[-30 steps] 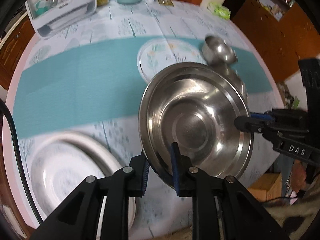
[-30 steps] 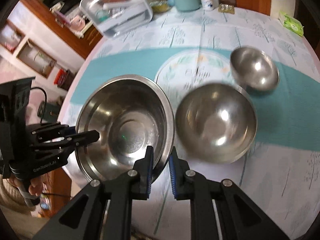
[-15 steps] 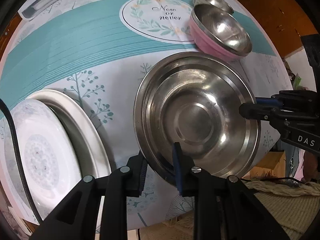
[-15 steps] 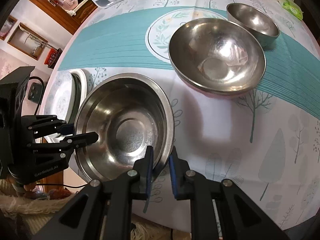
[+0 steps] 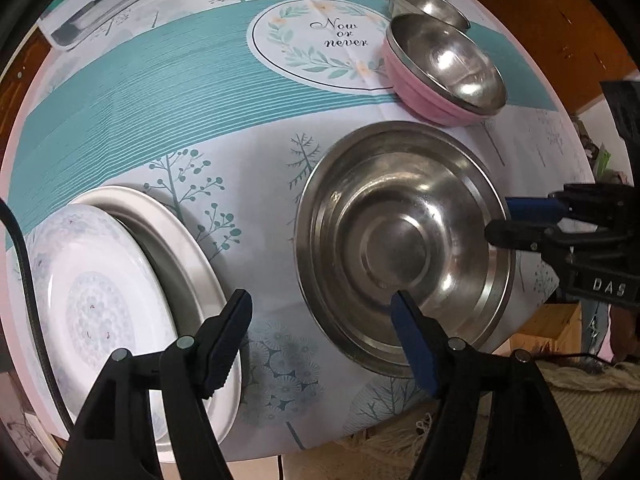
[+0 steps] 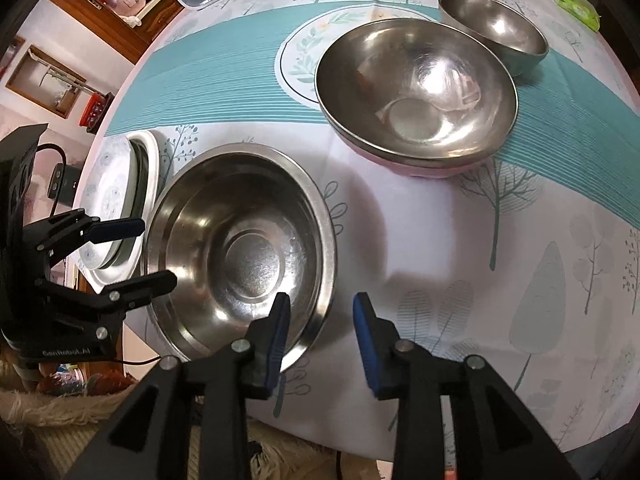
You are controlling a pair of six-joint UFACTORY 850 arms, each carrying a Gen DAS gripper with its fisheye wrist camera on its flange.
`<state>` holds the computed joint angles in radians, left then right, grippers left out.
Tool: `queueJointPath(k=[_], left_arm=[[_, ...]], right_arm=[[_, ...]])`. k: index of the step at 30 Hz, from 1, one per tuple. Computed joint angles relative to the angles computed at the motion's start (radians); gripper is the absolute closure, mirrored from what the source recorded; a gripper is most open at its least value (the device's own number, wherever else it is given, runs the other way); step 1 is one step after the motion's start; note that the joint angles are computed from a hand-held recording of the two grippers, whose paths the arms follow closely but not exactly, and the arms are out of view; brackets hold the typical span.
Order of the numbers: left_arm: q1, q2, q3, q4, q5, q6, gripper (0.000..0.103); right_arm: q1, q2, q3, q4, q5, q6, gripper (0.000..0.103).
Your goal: Organize plates and bowls
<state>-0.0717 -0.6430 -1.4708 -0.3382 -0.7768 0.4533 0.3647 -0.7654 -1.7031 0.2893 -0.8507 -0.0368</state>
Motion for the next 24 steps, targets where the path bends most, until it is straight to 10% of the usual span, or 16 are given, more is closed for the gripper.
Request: queueJointPath(k=[24], left_arm=[[-0.003,0.032,-0.016,-0.058,0.073,-0.020,0.032]], right_arm=[[-0.001,0.037,0.037,-0.022,0.051,-0.028,0.070]])
